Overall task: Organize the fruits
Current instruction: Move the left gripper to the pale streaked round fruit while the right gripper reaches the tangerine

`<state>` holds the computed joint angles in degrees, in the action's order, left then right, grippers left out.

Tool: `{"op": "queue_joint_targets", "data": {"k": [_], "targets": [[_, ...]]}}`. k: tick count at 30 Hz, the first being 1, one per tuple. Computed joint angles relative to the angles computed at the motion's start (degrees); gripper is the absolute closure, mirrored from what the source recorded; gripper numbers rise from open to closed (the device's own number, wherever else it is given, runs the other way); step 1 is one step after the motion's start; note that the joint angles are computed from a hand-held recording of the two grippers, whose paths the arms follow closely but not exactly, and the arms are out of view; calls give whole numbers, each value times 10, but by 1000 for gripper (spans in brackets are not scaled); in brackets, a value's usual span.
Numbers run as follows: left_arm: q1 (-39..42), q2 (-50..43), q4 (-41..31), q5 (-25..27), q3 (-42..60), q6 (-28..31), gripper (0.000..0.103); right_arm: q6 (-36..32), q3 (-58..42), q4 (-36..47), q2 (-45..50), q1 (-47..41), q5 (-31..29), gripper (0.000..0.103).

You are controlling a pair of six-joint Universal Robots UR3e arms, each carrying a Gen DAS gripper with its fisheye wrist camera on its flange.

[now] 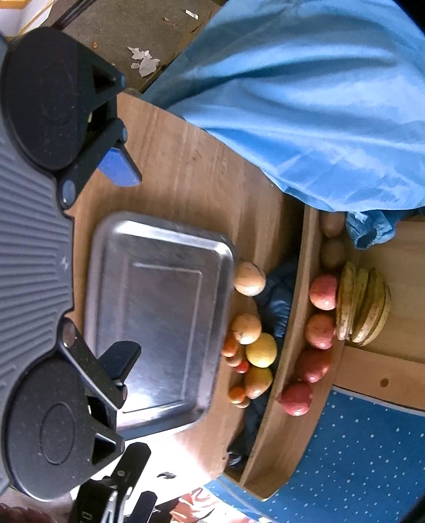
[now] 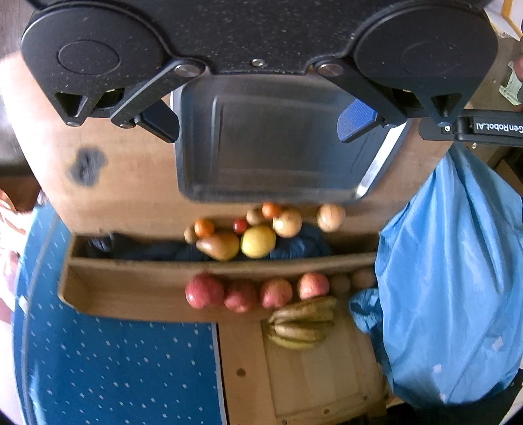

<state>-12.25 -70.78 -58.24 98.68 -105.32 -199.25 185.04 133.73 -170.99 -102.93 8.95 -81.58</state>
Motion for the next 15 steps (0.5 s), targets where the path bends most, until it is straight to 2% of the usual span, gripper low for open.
{"op": "queue_joint_targets", "data": {"k": [6,10,15], "targets": [[-35,-77,20,29,53,-39,1,-103,-4,-28,31,-95,113,0],[-40,-103,5,40,84,-49,1,-130,-23,-41,63,-111,140,0],[-33,-118,-10,50,109,-45,1,-130,-51,-33,93,-110,149,0]]}}
